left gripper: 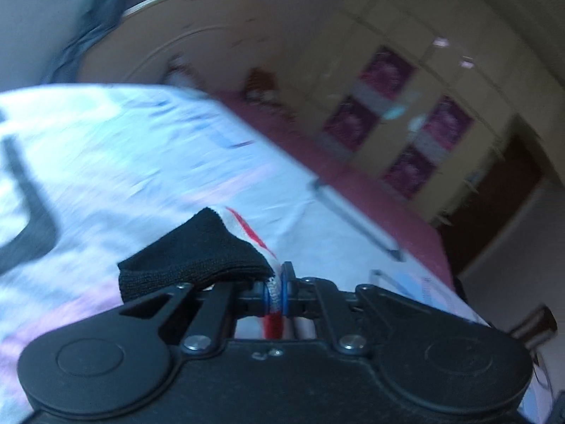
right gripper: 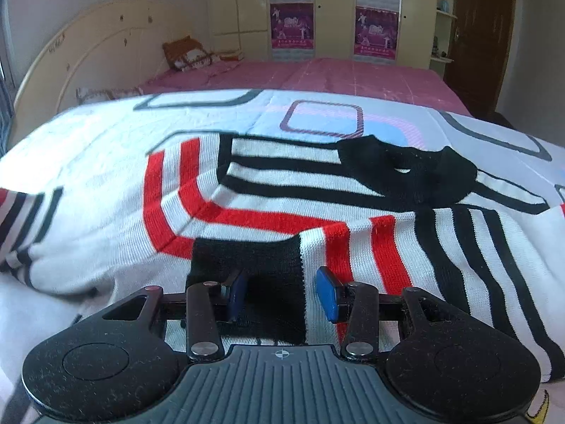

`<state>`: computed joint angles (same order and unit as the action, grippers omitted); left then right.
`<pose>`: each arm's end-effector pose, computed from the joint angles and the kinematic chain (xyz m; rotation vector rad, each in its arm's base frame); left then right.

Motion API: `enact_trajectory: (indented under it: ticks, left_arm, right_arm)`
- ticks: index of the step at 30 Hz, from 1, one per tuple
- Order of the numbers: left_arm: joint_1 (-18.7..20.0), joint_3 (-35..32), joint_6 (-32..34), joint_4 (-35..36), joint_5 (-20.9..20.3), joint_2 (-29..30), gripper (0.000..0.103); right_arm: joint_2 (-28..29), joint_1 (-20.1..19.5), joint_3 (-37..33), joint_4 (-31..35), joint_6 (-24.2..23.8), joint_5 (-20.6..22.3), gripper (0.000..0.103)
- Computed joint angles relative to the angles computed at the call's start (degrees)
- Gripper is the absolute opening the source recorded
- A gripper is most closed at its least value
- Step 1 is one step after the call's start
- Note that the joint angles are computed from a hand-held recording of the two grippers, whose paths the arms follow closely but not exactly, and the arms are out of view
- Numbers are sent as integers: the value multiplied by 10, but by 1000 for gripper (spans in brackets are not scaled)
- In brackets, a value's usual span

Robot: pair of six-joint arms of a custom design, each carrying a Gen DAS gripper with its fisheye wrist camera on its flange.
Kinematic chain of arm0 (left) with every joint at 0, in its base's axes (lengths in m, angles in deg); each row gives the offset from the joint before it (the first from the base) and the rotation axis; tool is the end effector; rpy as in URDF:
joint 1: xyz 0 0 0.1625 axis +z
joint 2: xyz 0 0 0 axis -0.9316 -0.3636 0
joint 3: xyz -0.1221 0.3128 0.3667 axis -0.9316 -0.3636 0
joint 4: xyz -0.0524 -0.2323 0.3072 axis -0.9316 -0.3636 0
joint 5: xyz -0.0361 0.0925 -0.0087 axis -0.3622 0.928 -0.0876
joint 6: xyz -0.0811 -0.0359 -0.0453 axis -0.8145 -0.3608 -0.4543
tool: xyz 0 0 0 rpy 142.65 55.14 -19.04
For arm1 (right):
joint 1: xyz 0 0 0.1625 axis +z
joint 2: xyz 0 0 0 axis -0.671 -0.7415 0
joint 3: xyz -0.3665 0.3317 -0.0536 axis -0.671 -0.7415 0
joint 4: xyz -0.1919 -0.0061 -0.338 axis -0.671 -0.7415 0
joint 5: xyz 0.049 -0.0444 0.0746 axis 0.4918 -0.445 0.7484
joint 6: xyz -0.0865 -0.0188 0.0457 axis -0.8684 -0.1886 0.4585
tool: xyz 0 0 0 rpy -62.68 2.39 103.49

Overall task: Fold small clothes
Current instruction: 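Carry the cuff across the sweater body with the left gripper and release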

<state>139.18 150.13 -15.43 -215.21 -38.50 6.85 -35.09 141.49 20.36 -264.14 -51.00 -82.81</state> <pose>-0.1065 -0.8229 0.3065 0.2016 2.5619 -1.3492 0.1997 -0.7577 0.1369 0.1476 -2.2969 1.0276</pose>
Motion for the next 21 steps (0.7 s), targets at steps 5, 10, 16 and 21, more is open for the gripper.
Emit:
enact_trajectory:
  ticks: [5, 10, 16, 21]
  left_arm:
    - [-32, -11, 45, 33, -67, 11, 6]
    - [-64, -30, 90, 84, -133, 52, 6]
    - [-103, -28, 170, 154, -165, 105, 7]
    - [-125, -18, 215, 214, -119, 132, 22]
  right_arm:
    - [-19, 0, 25, -32, 1, 7, 43]
    - [-55, -7, 75, -76, 8, -2, 43]
    - [-106, -24, 149, -126, 20, -27, 43]
    - [-142, -36, 204, -140, 35, -30, 43]
